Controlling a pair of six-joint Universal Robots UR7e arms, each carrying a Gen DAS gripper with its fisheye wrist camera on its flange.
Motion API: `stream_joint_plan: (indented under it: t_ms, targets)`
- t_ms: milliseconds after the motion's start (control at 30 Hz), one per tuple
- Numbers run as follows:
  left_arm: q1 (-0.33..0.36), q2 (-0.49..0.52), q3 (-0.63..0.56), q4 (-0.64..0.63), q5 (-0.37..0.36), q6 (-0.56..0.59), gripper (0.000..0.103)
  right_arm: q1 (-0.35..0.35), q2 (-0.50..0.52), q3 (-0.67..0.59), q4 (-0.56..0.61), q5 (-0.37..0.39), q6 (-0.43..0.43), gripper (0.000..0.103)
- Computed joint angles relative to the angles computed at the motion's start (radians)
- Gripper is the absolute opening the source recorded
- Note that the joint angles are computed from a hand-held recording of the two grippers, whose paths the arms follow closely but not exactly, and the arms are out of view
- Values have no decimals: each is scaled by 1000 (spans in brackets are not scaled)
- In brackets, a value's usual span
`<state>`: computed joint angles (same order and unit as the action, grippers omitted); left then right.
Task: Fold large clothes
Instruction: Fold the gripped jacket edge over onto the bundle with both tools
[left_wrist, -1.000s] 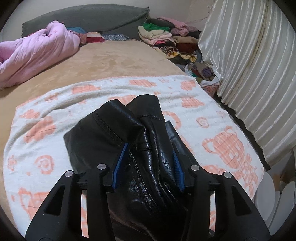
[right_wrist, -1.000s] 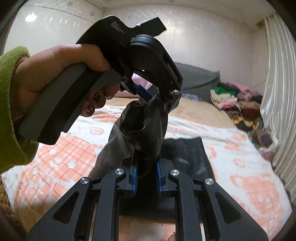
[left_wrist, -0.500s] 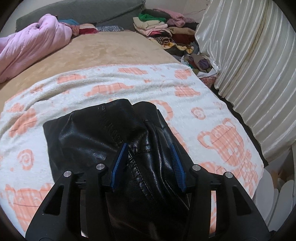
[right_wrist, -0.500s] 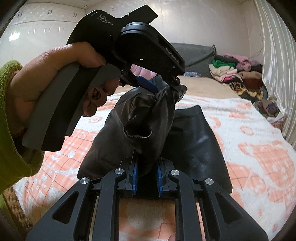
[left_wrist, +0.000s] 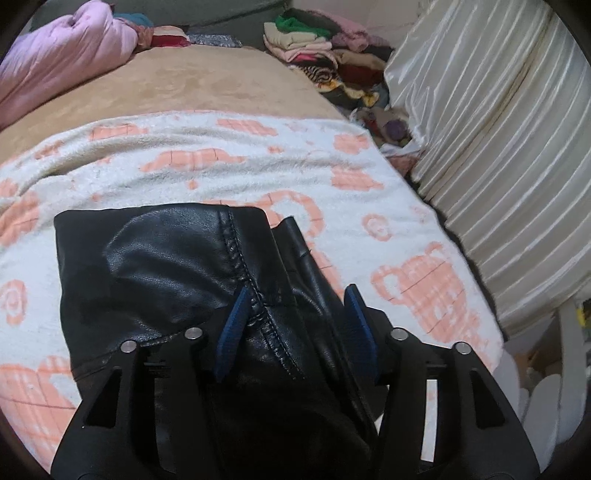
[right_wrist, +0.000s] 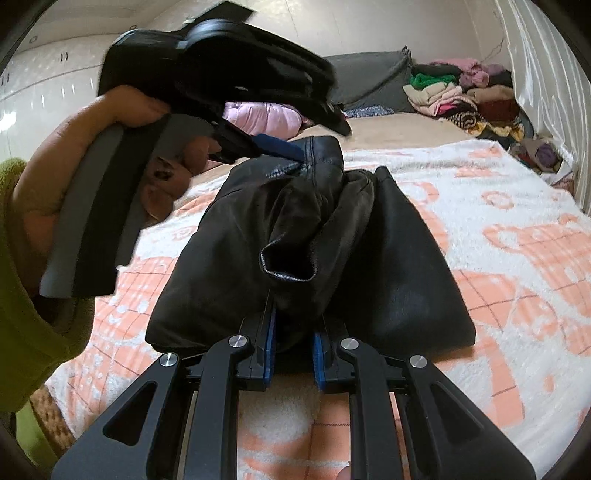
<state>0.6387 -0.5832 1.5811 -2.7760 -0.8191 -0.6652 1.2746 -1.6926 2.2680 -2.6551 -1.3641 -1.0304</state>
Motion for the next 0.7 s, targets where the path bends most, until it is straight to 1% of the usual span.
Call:
stream_joint_plan:
  t_ms: [33,67,100,133,167,200,233,267,300,333,367,400,433,467,500,567,600,633,700]
  targets:
    - [-6,-20,33,-40,3,2,55,-3,2,-8,18,1,10,15]
    - [-16,-36,66,-74,27,4,58,0,4,-14,33,0,24,15]
    - [-26,-50,91,-86,61,-5,64,-7,9,-27,53,5,33,15]
    - [-39,-69,131,-104,104,-20,67,-13,12,-39,82,11,49,16]
    - [-52,-95,185,-108,153,-46,68,-21,15,-52,114,21,67,16]
    - [-63,-117,228,-73,198,-90,69,-27,20,-67,145,29,87,17]
    - [-73,-139,267,-2,247,-160,70,-31,20,-74,166,33,100,18]
    - [-75,-157,298,56,267,-220,70,-37,23,-88,197,43,121,19]
    - [-72,-172,327,96,264,-269,70,-41,27,-99,214,47,148,29]
    - [-65,-182,352,113,248,-307,70,-40,30,-105,211,40,169,42]
    - [-49,-185,382,87,197,-326,70,-40,33,-111,215,38,186,44]
    - [-41,-182,398,49,176,-323,70,-39,35,-123,240,40,204,46]
    - [-40,-176,418,-6,170,-330,70,-35,35,-131,258,34,217,51]
    - [-38,-174,432,-44,167,-337,70,-25,33,-143,282,21,228,53]
    - [-38,-174,436,-60,166,-333,70,-21,27,-161,317,31,230,58]
    - [-38,-177,438,-80,163,-321,70,-22,27,-204,399,82,243,82]
    - [-38,-177,436,-83,162,-310,70,-10,43,-247,449,98,281,98]
    - [-38,-176,429,-76,162,-306,70,5,65,-284,463,101,332,98]
    - [-40,-173,430,-91,160,-296,70,47,135,-370,510,61,415,98]
